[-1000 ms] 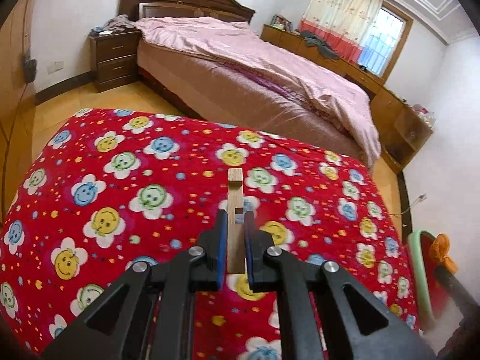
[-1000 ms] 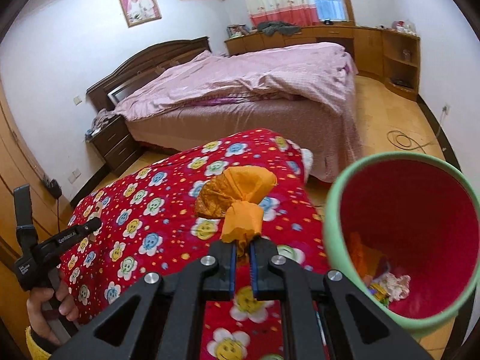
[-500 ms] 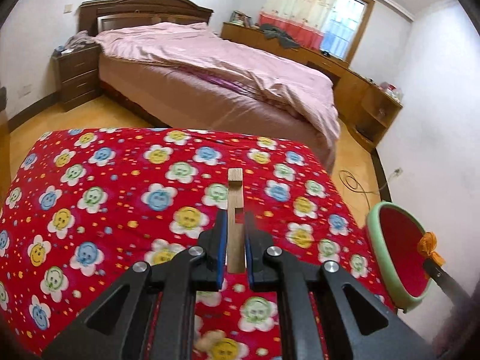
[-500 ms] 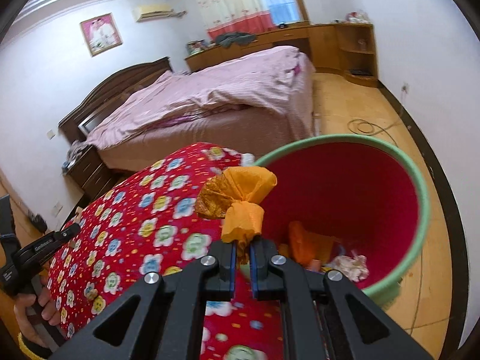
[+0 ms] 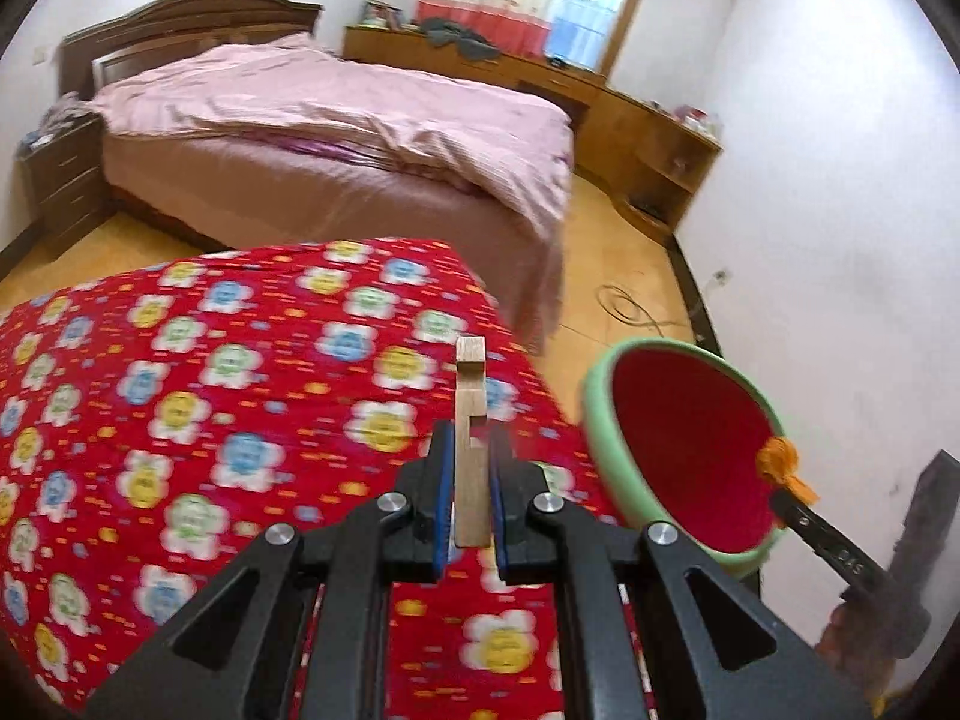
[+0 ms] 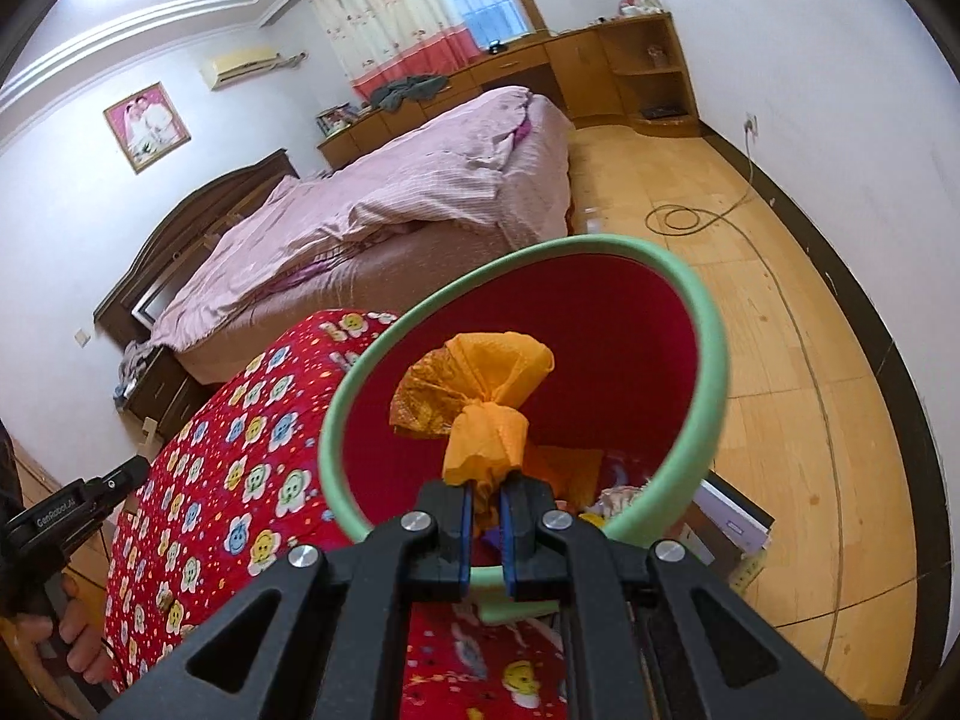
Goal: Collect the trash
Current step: 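Carry the wooden stick and orange bow over the bucket with both grippers, then open both grippers to drop the stick and bow into the bucket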
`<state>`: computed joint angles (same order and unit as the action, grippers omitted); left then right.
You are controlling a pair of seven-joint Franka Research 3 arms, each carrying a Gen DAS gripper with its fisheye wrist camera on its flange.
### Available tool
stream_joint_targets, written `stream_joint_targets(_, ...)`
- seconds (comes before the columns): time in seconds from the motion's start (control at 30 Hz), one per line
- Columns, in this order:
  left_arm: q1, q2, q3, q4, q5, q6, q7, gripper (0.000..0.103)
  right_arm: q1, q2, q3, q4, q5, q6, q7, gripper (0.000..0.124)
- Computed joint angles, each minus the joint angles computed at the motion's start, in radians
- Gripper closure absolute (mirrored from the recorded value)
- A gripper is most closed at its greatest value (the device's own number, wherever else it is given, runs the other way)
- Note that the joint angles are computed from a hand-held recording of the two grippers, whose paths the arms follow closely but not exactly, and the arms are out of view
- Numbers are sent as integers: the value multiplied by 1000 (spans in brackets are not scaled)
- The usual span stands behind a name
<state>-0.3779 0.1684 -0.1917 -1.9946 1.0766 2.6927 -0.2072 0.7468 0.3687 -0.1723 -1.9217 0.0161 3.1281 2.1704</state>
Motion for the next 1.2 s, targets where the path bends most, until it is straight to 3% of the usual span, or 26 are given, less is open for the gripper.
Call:
stream_joint_targets(0.3,-64,198,8,229,-147,20,209,93,-129,-2,111,-30,101,44,-101,115)
stream_joint_targets(0.53,-120,329,31,393,-290,-10,389,93,-101,12,67,-23,112,25,-153,114)
stream_joint_targets(0.7,-147,388,48,464,-366,-33,472,93,-185,12,153,-31,149,47,-235,114)
stream_joint_targets(0.87,-169,410,68,490,-403,-47,493,92,-254,10,235,-35,206,61,-314,114)
stream_joint_targets(1.0,-187,402,84,479,-405,-51,476,82,-346,12,339,-40,262,70,-396,109)
stream_joint_targets(1.2,-198,362,100,425,-372,-57,398,75,-388,12,396,-38,322,69,-477,95)
